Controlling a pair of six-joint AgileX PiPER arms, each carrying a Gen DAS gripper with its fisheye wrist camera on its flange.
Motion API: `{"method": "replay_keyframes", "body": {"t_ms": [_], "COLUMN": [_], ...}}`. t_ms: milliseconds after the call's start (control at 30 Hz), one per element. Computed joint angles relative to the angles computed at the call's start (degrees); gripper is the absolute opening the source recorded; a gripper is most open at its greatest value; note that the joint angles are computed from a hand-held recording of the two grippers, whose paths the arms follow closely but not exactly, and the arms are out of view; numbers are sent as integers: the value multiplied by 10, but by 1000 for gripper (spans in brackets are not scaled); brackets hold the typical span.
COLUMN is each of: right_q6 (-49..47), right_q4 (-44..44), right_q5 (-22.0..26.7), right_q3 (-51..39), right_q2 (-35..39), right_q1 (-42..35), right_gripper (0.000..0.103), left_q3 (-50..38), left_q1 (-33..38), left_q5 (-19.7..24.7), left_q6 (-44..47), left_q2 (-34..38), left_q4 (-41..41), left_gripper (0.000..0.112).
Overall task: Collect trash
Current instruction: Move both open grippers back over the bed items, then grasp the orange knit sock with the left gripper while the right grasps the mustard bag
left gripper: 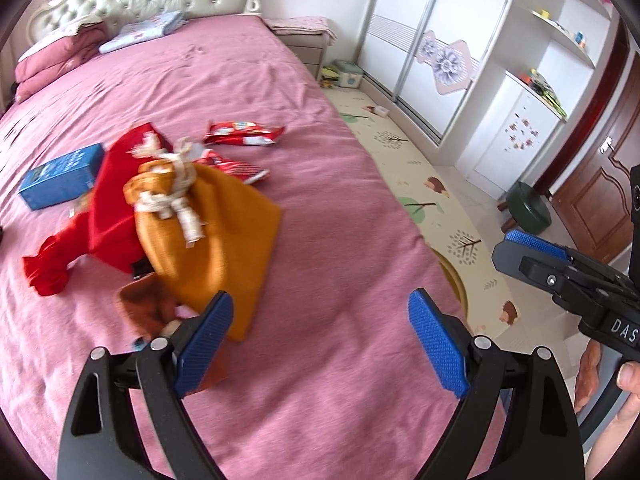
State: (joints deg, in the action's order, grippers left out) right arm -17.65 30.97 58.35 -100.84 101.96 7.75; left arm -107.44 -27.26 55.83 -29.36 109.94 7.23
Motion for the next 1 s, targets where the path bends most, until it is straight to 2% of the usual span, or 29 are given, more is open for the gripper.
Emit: {"method": "replay_keyframes", "body": {"t_ms": [367,733,833,900,1000], "right_q6": [36,70,76,79,83], "right_q4": [-22,-45,-49,-52,-56], "right_q5": [2,11,18,19,22], "right_q3": [-34,-73,-86,-91,-102], "right_q2": [26,55,63,66,74], "right_q1": [87,122,125,127,133], "right_gripper": [48,48,48,48,49], "left_q3": [154,200,192,181,191], "left_q1": [52,104,111,110,122], "left_q5": [-62,-92,-90,-73,-83], "left_q6": [-28,3,24,19,39], "left_q2": [-91,-81,-65,-54,-62], "left_q4": [12,-51,-72,-61,-95], "left_gripper": [89,88,69,50,37]}}
